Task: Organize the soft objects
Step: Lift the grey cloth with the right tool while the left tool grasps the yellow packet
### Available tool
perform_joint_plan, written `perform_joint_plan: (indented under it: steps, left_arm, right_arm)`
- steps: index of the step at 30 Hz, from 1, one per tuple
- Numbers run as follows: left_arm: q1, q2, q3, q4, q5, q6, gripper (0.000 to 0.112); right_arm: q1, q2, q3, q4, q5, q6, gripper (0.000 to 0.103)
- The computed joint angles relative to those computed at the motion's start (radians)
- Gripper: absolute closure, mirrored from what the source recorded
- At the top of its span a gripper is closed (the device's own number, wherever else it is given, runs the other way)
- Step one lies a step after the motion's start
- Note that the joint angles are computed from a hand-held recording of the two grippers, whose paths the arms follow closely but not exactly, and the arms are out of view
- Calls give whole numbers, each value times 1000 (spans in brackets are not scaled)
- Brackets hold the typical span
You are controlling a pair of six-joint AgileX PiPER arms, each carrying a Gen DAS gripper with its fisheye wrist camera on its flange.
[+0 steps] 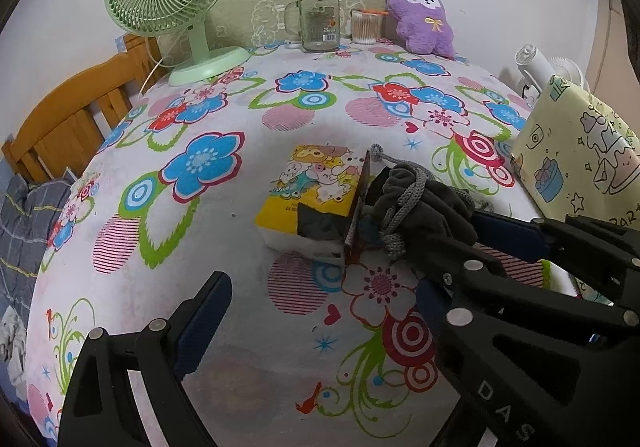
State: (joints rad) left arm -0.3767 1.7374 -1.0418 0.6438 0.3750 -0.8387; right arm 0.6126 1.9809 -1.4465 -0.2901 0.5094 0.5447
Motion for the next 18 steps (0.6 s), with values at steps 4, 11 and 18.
perform_joint_plan:
  steps: [4,11,18]
  left_arm:
    - [-7,-3,-11,29,11,-27,18]
    - [-14,4,-48,68,37,-58,18]
    - [-1,29,-96,79,53,-55,18]
  right_arm:
    - [-7,-20,19,-25,-12,31,67]
    - [-17,-43,28,-71,-20,87,67]
    - [-22,-34,-1,-94,-18,118,67]
